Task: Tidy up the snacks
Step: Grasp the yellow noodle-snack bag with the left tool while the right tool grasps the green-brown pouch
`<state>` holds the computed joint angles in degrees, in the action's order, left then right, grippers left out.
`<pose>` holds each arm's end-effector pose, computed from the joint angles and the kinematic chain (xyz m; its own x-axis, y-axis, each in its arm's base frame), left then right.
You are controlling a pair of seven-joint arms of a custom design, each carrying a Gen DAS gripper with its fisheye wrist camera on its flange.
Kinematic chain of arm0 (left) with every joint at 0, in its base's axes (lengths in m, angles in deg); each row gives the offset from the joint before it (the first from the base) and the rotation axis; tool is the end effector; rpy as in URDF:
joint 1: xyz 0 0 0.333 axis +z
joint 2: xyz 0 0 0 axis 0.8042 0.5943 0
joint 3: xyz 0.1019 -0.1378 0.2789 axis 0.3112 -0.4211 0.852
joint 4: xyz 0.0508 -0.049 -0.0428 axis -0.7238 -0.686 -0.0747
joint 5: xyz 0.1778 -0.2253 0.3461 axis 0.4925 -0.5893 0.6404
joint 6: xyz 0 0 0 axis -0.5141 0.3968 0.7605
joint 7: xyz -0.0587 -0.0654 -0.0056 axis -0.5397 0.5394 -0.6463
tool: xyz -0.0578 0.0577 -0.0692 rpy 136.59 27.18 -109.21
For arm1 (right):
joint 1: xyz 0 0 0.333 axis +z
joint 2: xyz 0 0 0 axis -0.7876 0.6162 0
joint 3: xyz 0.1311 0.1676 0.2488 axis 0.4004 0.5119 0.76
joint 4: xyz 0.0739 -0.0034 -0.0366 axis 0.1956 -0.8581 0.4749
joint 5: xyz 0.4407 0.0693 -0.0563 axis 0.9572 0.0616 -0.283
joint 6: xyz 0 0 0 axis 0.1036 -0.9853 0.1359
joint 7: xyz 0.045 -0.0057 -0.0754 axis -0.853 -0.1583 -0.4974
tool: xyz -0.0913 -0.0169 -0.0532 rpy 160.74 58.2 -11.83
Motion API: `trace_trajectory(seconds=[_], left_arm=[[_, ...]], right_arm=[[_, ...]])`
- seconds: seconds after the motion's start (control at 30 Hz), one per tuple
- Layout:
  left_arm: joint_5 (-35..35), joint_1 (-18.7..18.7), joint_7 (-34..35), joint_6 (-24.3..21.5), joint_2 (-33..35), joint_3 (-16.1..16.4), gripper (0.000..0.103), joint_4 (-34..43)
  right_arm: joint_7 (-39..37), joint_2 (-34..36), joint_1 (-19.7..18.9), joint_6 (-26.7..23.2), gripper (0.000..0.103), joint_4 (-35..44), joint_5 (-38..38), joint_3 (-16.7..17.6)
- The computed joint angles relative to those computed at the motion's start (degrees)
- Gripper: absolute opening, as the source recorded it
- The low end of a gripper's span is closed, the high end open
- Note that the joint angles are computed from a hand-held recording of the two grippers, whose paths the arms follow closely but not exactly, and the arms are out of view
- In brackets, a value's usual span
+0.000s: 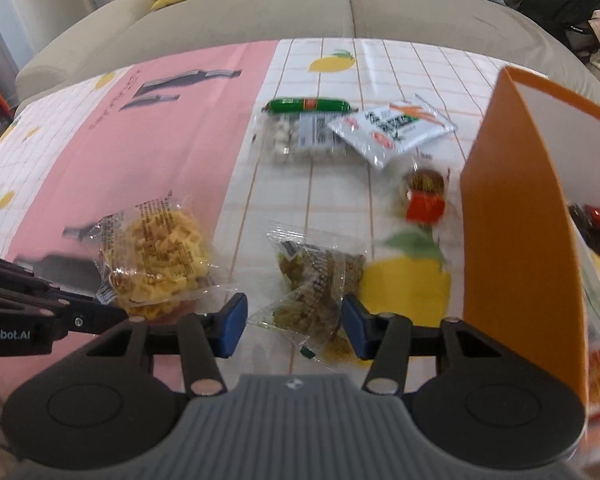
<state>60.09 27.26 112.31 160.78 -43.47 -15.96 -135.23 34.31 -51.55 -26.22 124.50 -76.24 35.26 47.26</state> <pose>0.4032 -0.2381 0.3035 -0.0355 -0.9502 0.3096 -0.9581 -0.0558 -0.2811 0.4288 0.1438 0.2897 0.4501 -0.8823 -0.1378 -0.7936 -0.3244 -0.5148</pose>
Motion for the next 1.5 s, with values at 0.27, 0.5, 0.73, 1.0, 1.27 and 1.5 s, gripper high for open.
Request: trace_trajectory(seconds=[0.27, 0.5, 0.73, 1.0, 1.27, 1.5], left_arm=[[9.63, 2.32, -14.14, -0.65, -3.16, -3.33, 0.067, -2.34], [21.45, 12.4, -44.19, 7.54, -4.41, -12.78, 0.078, -5.73], [33.66, 26.35, -64.38, 11.34, -2.53, -24.12, 0.078, -5.85], [44.68, 32.56, -73.07, 14.92, 0.33, -28.43, 0.078, -5.18], [55.88, 41.03, -79.85, 17.9, 1.1, -35.25, 0.065, -4.08], [59.44, 50.86, -83.3, 19.82, 0.04, -45.11, 0.058, -3.61]], right_arm=[[-2.86, -3.7, 2.32, 0.53, 0.051, -3.84, 2.56, -2.67], [-9.93, -4.03, 3.32, 0.28, 0.049, -2.24, 13.16, -3.92], [-22.72, -4.38, 2.71, -1.38, 0.048, 0.19, 26.97, -1.79], [-23.83, -2.89, 0.06, -3.52, 0.048, 1.01, 28.08, 2.29], [-23.77, -1.38, -0.37, -3.59, 0.047, 0.99, 27.79, 3.27], [-23.71, -0.65, -0.54, -3.26, 0.047, 1.11, 27.88, 3.51]])
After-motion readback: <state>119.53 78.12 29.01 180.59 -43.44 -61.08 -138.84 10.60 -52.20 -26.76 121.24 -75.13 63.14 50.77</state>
